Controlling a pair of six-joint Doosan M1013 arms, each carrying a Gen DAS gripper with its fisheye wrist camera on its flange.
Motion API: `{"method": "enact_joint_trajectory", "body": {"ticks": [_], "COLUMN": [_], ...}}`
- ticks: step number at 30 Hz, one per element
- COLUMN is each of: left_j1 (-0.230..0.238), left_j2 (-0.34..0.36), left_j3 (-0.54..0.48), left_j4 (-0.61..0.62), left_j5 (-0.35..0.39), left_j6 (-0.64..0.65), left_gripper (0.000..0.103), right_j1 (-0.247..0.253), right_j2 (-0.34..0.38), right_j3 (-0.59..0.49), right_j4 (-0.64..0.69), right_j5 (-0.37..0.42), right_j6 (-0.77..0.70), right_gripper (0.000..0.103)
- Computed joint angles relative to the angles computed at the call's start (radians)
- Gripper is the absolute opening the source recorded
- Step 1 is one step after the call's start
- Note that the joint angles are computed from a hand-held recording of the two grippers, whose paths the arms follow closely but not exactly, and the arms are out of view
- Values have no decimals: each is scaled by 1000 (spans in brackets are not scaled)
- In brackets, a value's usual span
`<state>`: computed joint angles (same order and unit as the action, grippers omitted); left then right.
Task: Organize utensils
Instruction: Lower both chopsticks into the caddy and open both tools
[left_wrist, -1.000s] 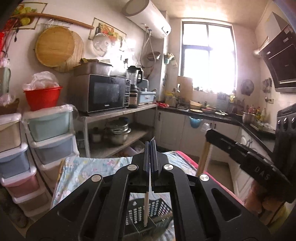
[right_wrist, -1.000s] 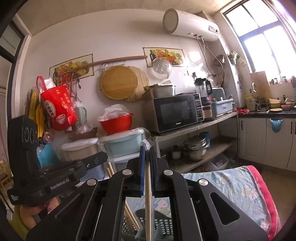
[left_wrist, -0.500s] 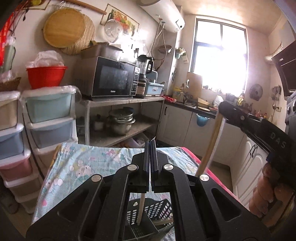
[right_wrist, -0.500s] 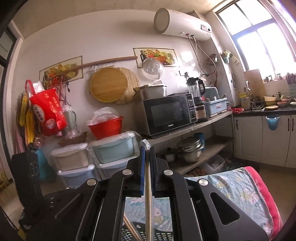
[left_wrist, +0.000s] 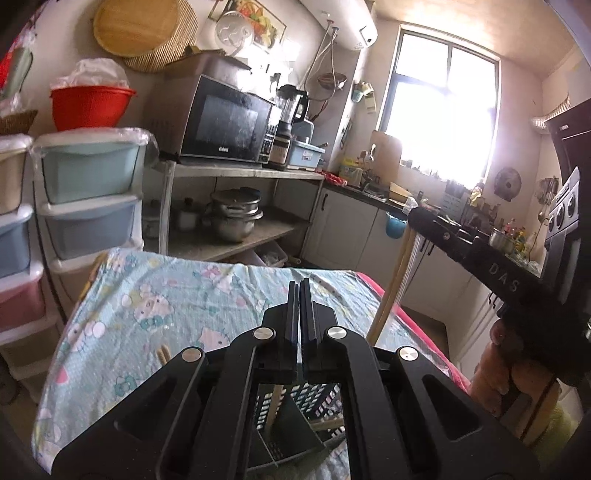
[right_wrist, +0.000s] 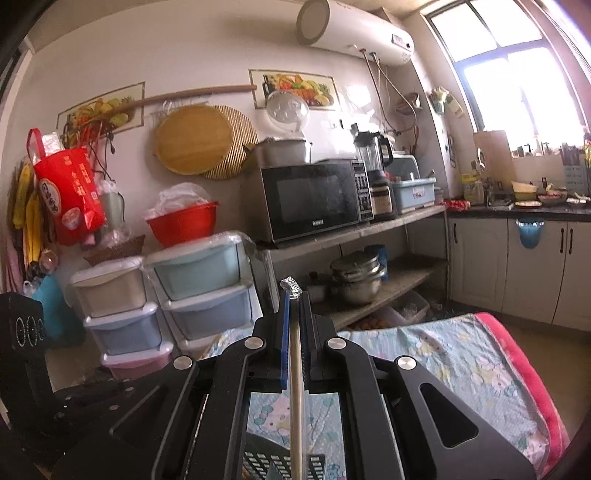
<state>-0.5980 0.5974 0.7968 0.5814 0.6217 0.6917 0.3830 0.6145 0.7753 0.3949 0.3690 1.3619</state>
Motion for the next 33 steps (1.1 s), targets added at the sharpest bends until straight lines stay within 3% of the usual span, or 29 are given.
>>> {"method": "enact_joint_trajectory", "body": {"ticks": [5,18,21,33], "left_j1": [7,4,0,-14], "left_j2": [-15,-49,-53,-105], "left_j3": [40,116,125,208], "left_j4": [-30,-55,-38,89], "left_j5": [-15,-36,-28,-54], "left_j6": [-2,-27,-38,-178], "left_gripper": [1,42,45,91], "right_j1": [-6,-19,-20,-23], "right_j2": [-6,-59,-69,-122], "right_j3": [19,126,142,224], "right_j4": [9,56,41,14], "right_j5": [30,34,37,11], "right_j6": [-2,-23,-13,5], "right_gripper": [8,30,32,46]}}
